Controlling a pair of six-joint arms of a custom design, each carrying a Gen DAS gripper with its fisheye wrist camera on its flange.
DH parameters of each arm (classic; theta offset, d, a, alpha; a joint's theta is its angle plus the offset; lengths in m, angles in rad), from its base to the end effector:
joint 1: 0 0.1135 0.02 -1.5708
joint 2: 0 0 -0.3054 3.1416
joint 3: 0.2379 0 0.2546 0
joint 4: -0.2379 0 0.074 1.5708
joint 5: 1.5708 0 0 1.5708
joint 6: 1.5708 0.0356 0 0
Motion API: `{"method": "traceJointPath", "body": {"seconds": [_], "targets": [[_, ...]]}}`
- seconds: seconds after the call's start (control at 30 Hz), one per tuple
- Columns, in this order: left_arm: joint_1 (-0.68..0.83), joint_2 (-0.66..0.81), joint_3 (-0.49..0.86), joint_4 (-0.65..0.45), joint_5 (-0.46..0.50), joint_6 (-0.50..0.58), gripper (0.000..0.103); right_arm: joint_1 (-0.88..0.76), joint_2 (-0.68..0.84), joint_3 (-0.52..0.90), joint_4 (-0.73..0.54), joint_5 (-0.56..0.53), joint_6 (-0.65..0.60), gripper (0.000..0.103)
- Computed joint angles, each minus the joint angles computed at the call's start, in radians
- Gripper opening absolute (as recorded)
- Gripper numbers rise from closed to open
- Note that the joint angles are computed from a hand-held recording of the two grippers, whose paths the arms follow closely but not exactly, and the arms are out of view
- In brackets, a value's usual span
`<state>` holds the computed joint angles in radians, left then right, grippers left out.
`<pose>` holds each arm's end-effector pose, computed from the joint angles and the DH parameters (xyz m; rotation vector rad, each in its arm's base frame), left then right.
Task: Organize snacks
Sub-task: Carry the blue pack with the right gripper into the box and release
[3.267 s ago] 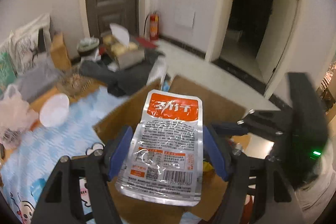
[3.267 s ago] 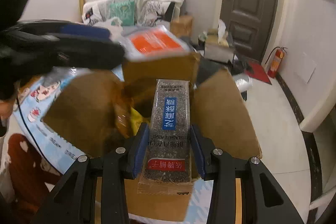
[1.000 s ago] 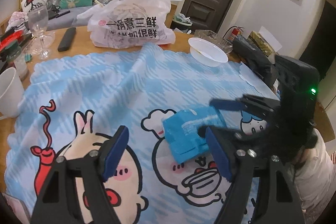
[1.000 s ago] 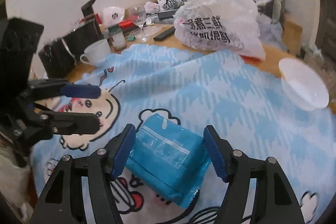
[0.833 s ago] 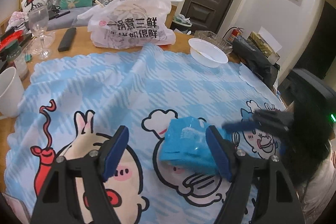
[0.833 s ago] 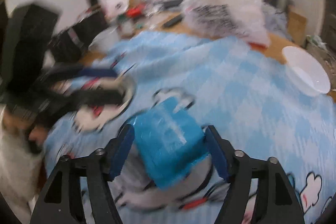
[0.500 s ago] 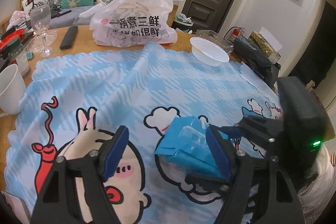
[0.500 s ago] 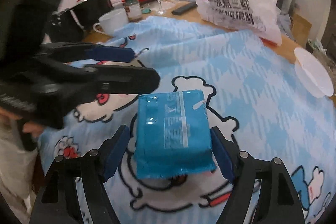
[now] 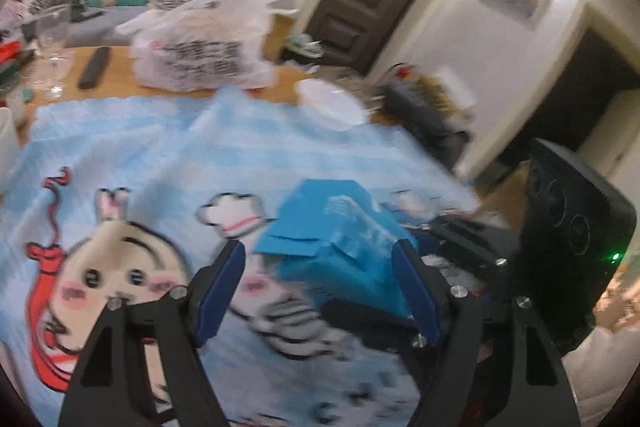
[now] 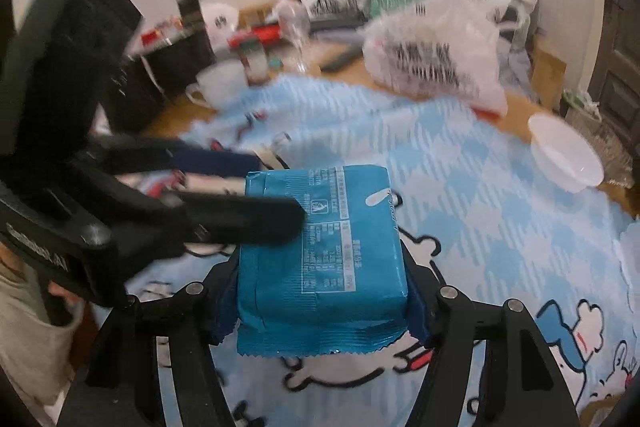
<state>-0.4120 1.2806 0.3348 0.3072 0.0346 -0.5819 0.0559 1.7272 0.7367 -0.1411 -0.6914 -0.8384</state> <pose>0.1956 -0.0868 0.1753 -0.1731 2.2661 -0.5796 0.2948 0.0392 0.1493 -1.2211 2.0968 0.5994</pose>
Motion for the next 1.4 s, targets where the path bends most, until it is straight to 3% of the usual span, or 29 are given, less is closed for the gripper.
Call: {"method": "traceJointPath", "body": {"seconds": [0.1,0.23,0.33,0.47,0.57,0.67,0.8,0.9,1.07,1.27,1.4], "targets": [[-0.103,-0.081,0.018,-0.033,-0.056,-0.040,0.068,-0.078,-0.103,-0.017,-0.103,-0.118,-0.064,0.062],[-0.288,-0.175,0.109,-0.179,-0.242,-0.093,0.061,-0.184,-0.223,-0.025,-0.223,-0.226,-0.158,0.062],[-0.436,-0.151,0.225,-0.298,-0.394,-0.107,0.061,-0.287,-0.259,0.028,-0.415,-0.303,-0.290,0.062],[-0.580,-0.067,0.389,-0.415,-0.527,-0.112,0.060,-0.436,-0.269,0.109,-0.678,-0.374,-0.524,0.062],[-0.643,0.044,0.518,-0.440,-0.564,-0.076,0.061,-0.573,-0.215,0.216,-0.925,-0.401,-0.757,0.062],[-0.662,0.176,0.665,-0.461,-0.539,-0.037,0.061,-0.717,-0.131,0.325,-1.124,-0.415,-0.967,0.062],[-0.660,0.351,0.863,-0.488,-0.482,0.018,0.061,-0.855,0.007,0.486,-1.279,-0.404,-1.101,0.062],[-0.649,0.500,1.045,-0.534,-0.422,0.055,0.061,-0.927,0.123,0.626,-1.338,-0.404,-1.124,0.062],[-0.618,0.731,1.352,-0.639,-0.319,0.096,0.061,-0.980,0.293,0.871,-1.339,-0.374,-1.002,0.062],[-0.588,0.966,1.707,-0.838,-0.256,0.115,0.060,-0.969,0.445,1.106,-1.287,-0.318,-0.813,0.062],[-0.578,1.067,1.878,-0.967,-0.252,0.127,0.060,-0.943,0.484,1.154,-1.202,-0.263,-0.724,0.062]]}}
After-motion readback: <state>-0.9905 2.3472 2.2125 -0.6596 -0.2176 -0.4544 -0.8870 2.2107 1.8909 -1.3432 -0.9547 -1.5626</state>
